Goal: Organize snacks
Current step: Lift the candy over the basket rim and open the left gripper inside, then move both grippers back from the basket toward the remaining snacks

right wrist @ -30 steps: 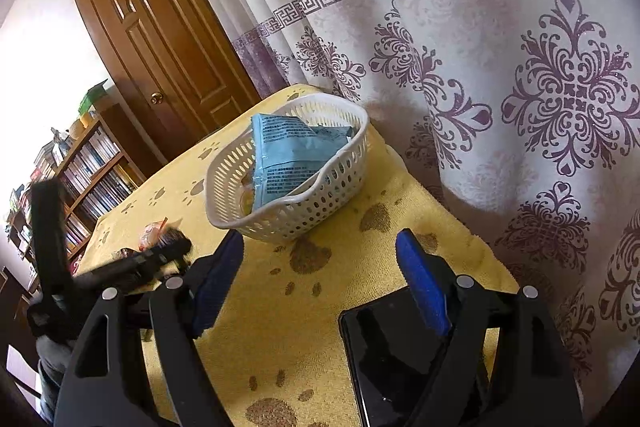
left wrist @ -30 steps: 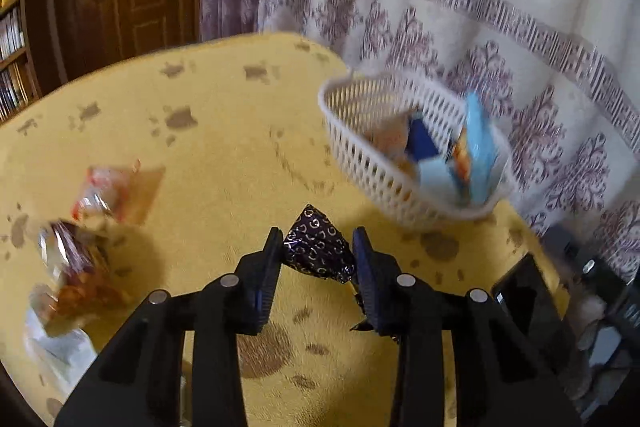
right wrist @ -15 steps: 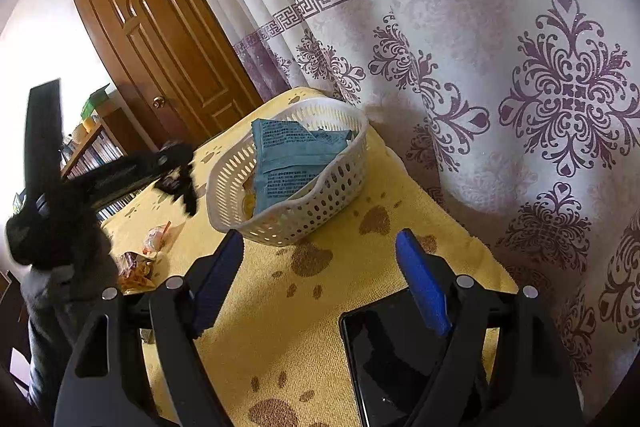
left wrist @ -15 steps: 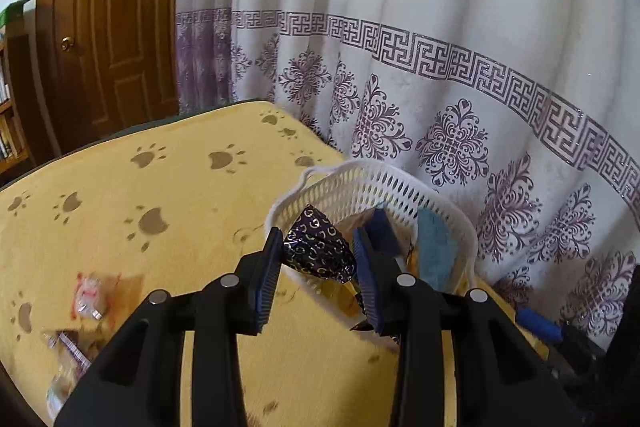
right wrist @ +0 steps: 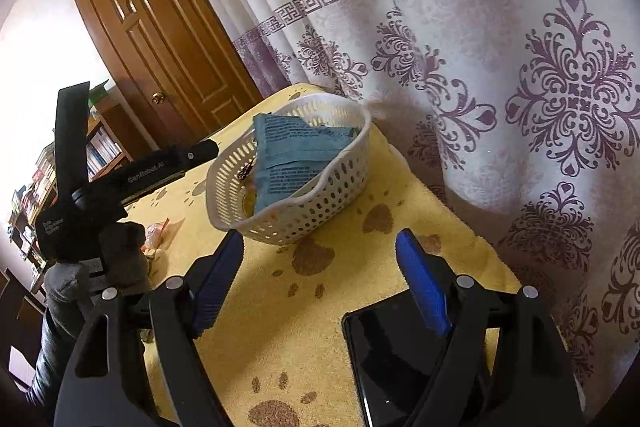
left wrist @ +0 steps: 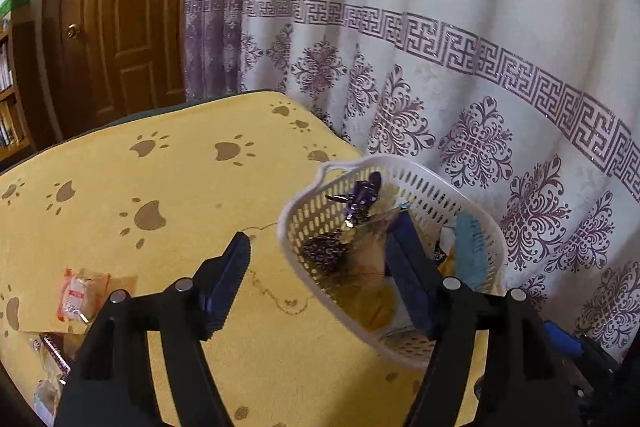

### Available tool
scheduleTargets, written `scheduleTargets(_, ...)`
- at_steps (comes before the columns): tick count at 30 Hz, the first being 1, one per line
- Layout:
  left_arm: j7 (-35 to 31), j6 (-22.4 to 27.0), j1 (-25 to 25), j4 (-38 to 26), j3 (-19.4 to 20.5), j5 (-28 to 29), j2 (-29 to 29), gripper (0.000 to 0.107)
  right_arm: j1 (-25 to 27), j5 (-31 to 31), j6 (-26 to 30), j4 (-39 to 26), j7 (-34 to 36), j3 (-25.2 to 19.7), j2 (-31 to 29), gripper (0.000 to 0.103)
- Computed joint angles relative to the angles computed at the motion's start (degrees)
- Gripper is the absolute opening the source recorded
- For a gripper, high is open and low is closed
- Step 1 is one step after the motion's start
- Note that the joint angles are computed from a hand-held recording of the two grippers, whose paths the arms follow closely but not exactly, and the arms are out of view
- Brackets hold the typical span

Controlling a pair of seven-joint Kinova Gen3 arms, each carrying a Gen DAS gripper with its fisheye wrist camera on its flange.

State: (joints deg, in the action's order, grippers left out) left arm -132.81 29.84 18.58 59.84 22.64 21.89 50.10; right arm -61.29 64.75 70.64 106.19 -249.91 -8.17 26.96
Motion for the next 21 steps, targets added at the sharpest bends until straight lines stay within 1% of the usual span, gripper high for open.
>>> scheduleTargets(5,-0.35,-0.56,-2.12,1.78,0.92,1.34,-1.07,0.071,-0.22,-0.21,0.69,-1.08,1.34,0.03,0.2,0.08)
scheduleTargets(8,-0.66,-2.36,-2.99,3.99,1.06,1.74,-2.3,0.076,-0.32,-0.34,0.99,-1.49,1.81,0.12,0.24,0.08)
scheduleTargets(15,-2.31,-4.22,-6.43,8.1,3.27,2.95,-4.2,0.077,-0.19,0.01,0.56,-3.17,4.48,0.38,0.61,0.08)
scheduleTargets(17,-2.88,-5.18,-7.23,9.4,3.53,3.08,-4.89,0.082,-0.31,0.01,0.52,-3.72,5.21,0.48,0.79,0.08)
scheduleTargets(21,-3.93,-6.85,-9.51,11.54,4.78,3.63,-5.97,0.085,-0.41,-0.09,0.18,-4.93,6.58,0.82,1.25,0.08)
